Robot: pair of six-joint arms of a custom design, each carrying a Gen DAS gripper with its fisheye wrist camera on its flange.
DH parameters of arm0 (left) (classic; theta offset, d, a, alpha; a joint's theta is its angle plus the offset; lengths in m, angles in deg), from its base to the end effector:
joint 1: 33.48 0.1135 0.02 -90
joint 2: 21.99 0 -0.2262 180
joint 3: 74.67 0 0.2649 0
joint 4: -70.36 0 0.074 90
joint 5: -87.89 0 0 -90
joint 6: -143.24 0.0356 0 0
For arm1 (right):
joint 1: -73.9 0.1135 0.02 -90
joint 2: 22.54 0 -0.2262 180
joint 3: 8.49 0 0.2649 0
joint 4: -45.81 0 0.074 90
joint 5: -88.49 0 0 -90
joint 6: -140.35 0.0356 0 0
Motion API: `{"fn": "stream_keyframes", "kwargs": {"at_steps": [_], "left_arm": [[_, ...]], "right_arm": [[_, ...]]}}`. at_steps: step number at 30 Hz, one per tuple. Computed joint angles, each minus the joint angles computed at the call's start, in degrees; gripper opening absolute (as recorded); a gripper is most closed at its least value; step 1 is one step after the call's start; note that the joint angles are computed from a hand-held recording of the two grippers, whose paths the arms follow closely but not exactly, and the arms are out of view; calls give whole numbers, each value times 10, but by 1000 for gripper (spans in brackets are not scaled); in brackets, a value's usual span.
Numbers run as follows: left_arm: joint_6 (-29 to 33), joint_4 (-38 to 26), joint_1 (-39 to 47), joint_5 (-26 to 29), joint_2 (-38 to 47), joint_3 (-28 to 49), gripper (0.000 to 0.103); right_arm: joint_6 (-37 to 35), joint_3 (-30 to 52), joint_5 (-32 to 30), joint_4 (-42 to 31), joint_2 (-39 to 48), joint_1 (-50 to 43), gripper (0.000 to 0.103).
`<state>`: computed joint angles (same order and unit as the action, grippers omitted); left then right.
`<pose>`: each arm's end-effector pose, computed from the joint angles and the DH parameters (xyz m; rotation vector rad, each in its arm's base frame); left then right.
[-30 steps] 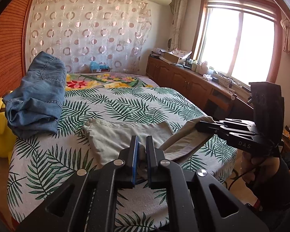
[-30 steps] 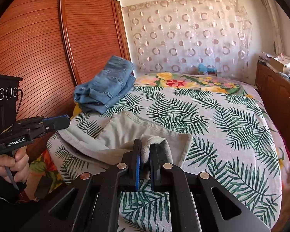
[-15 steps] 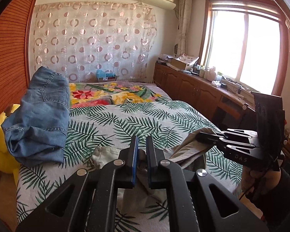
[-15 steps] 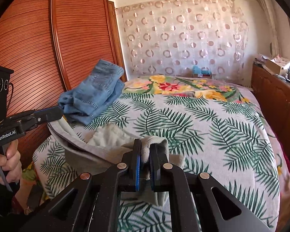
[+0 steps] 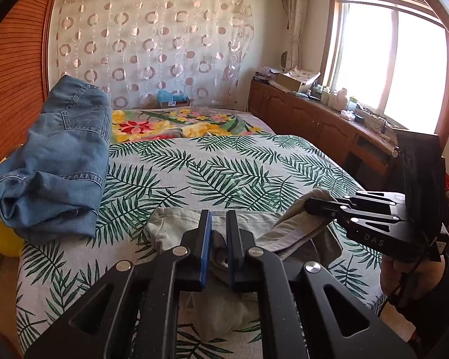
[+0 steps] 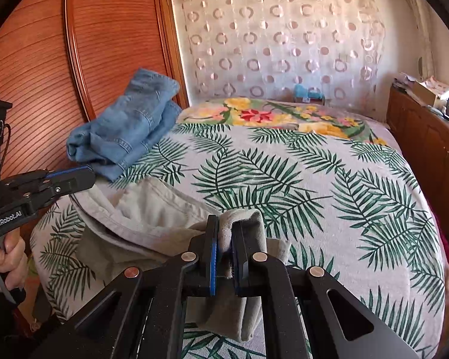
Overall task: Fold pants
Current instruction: 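Lift the held edge and fold it over the pants, open the left gripper, then open the right gripper and withdraw both grippers from the folded bundle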
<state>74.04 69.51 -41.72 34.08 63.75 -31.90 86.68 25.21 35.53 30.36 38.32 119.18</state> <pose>0.2653 -0.0597 0.0874 0.8522 2.0624 -0.6148 0.1707 0.1419 0.1208 0.1453 2.1376 0.0704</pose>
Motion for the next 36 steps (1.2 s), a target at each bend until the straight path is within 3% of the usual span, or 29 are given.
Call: {"fn": "stream_keyframes", "kwargs": {"at_steps": [1,4,6,7,9,10,12,14,16,18,27,32,36], "left_arm": [[0,-1,-1,-3,0,0,11],[-3,7,-2,-19,3,-2,32],[-2,6,1,-18,10,-1,51],[0,6,3,-14,15,0,53],[10,2,9,-11,29,4,70],[14,3,11,-10,36,4,74],[21,4,15,-9,53,7,75],[28,3,18,-13,65,9,75],[32,4,21,-12,75,9,75],[36,2,26,-10,79,9,75],[56,-19,62,28,50,-8,75],[65,-13,54,2,82,2,75],[52,-12,41,-12,104,23,75]], "right_arm": [[-1,1,-3,1,2,-3,7],[-5,3,-9,4,6,-11,7],[-4,3,-10,2,5,-13,7],[0,6,-5,-4,9,-13,8],[10,11,16,-13,20,-7,11],[13,11,23,-12,25,-3,11],[16,9,28,-12,25,2,14],[24,13,44,-24,26,9,23],[34,12,61,-36,21,17,38],[37,-4,63,-36,-7,20,44],[84,-50,77,-116,-111,71,45],[96,-54,64,-135,-101,94,45],[74,-38,36,-109,-55,77,45]]}}
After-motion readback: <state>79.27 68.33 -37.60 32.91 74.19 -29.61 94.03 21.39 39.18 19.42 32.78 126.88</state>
